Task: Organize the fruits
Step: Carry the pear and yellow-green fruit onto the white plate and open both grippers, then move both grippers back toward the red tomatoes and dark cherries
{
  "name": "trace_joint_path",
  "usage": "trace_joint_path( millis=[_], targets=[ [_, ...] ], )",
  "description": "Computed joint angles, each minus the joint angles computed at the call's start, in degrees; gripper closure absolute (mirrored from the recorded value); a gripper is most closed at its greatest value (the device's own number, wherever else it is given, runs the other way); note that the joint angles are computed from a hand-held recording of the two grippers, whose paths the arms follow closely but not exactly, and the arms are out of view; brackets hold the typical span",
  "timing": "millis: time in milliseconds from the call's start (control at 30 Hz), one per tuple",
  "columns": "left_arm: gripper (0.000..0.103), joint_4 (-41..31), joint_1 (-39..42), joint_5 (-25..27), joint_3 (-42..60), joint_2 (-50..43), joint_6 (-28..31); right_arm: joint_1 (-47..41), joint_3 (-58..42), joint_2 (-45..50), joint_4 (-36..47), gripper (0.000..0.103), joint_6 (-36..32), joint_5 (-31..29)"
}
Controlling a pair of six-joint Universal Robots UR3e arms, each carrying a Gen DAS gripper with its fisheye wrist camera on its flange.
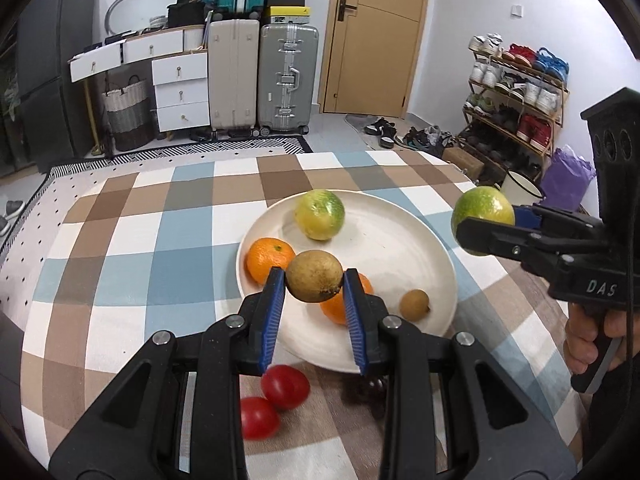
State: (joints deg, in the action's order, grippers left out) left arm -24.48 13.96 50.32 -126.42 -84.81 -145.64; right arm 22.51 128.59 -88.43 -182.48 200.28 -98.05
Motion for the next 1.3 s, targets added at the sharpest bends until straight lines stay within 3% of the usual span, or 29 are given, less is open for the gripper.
trace_joint_path(
  millis=[267, 667, 933, 1067, 1133, 1200, 1300],
  targets=[
    [0.076, 6.9, -3.1, 3.1, 1.9, -6.9, -2.7, -6.4, -2.1, 4.5, 1.5, 0.048, -5.8, 4.3],
    [0.076, 11.1, -5.5, 6.6, 3.1, -12.8, -3.5, -9.4, -1.4, 11.8, -4.2, 0.048, -4.2, 9.0],
    [0.076, 11.7, -6.4, 8.0, 3.4, -13.7, -3.4, -5.3, -7.4, 16.5, -2.5, 0.048, -4.3, 2.0],
    [0.076, 10.3, -6.0, 7.9, 3.8, -13.0, -3.8, -2.8, -7.9, 14.7, -3.2, 0.048, -3.7, -4.7],
    [0.075, 9.6, -5.5, 7.6, 3.4, -12.0, -3.7, -3.4, -7.0, 13.1, -3.7, 0.048, -3.9, -3.7],
    [0.067, 8.7, -4.7, 7.0, 2.5, -10.3, -3.1, -3.7, -6.3, 11.7, -3.0, 0.046, -3.8, -3.3],
    [0.040, 10.3, -3.8, 6.8, 0.5, -8.2, -3.2, -3.3, -4.6, 9.6, -2.6, 0.033, -3.7, -3.5]
  ],
)
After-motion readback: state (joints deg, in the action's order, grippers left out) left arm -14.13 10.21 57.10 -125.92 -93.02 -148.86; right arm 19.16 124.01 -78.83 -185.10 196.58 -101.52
